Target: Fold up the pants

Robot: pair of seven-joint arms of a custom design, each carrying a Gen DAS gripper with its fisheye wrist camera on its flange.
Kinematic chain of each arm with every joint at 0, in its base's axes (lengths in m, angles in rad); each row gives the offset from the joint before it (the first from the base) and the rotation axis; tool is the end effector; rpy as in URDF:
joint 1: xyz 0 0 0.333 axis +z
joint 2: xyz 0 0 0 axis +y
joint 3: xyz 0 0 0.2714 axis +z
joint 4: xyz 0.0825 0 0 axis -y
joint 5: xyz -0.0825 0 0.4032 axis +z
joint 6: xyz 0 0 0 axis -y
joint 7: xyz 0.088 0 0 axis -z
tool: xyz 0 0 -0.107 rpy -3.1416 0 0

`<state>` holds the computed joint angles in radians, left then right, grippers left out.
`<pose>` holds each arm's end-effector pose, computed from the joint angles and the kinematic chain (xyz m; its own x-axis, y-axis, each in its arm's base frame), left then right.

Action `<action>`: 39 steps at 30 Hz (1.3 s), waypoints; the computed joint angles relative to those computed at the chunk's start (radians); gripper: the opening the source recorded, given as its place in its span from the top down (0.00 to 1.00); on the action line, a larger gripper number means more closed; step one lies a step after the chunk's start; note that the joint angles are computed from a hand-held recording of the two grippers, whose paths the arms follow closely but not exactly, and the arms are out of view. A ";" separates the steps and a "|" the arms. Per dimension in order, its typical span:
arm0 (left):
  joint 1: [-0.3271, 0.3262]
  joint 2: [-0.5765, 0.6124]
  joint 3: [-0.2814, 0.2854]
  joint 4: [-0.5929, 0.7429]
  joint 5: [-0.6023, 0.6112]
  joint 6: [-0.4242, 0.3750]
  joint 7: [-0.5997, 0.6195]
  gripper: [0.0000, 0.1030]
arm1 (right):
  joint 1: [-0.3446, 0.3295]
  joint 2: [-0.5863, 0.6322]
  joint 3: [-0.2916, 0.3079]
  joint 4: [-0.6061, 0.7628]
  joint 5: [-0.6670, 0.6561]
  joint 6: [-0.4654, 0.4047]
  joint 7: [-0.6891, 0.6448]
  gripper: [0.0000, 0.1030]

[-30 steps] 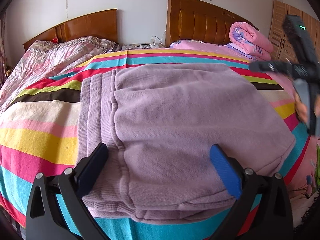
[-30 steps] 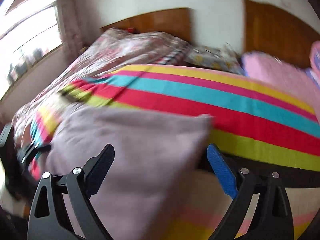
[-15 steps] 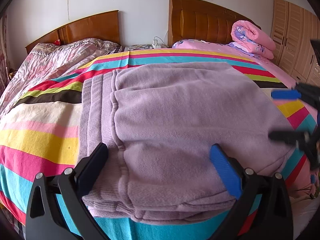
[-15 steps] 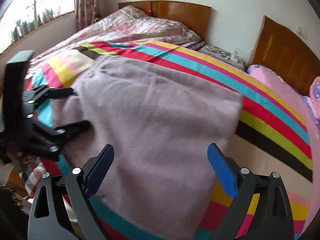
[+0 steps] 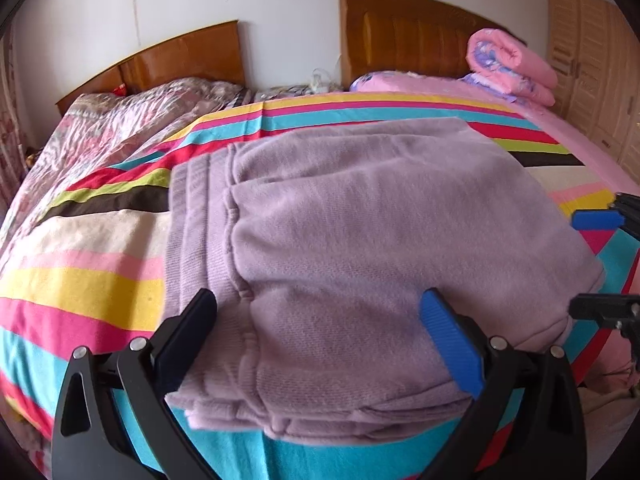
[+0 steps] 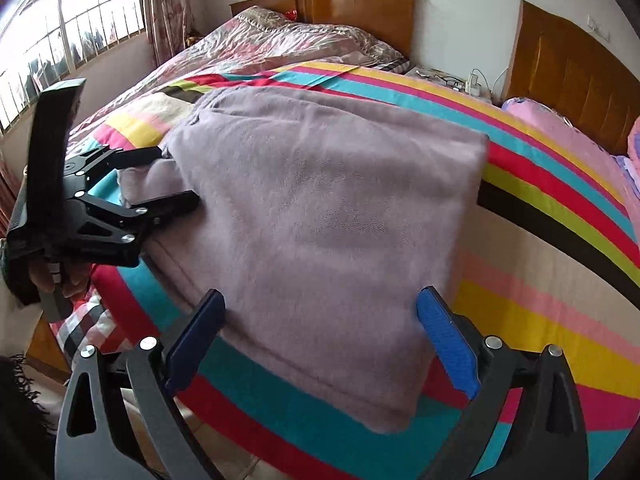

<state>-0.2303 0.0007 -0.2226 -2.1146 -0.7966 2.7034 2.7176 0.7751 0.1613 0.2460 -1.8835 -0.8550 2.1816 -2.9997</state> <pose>0.5480 -0.2394 0.4170 -0.8133 -0.5804 -0.0415 -0.3969 0.6055 -0.6899 0.3561 0.5191 0.3962 -0.2102 -0.9749 -0.0739 -0.7373 0.2076 -0.6428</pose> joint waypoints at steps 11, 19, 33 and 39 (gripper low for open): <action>-0.039 0.203 -0.002 0.278 0.299 -0.096 -0.321 0.01 | -0.016 -0.035 0.016 -0.059 -0.022 0.020 0.110 0.09; 0.028 0.225 -0.029 0.291 0.155 -0.119 -0.226 0.01 | -0.035 -0.088 0.015 -0.156 -0.048 0.138 0.230 0.07; 0.038 -0.023 0.007 -0.032 0.163 0.022 -0.241 0.01 | -0.023 -0.033 0.030 -0.088 -0.102 0.131 0.165 0.05; 0.035 -0.080 0.030 -0.033 0.061 -0.024 -0.244 0.01 | 0.010 -0.065 0.024 -0.079 -0.129 0.090 0.126 0.05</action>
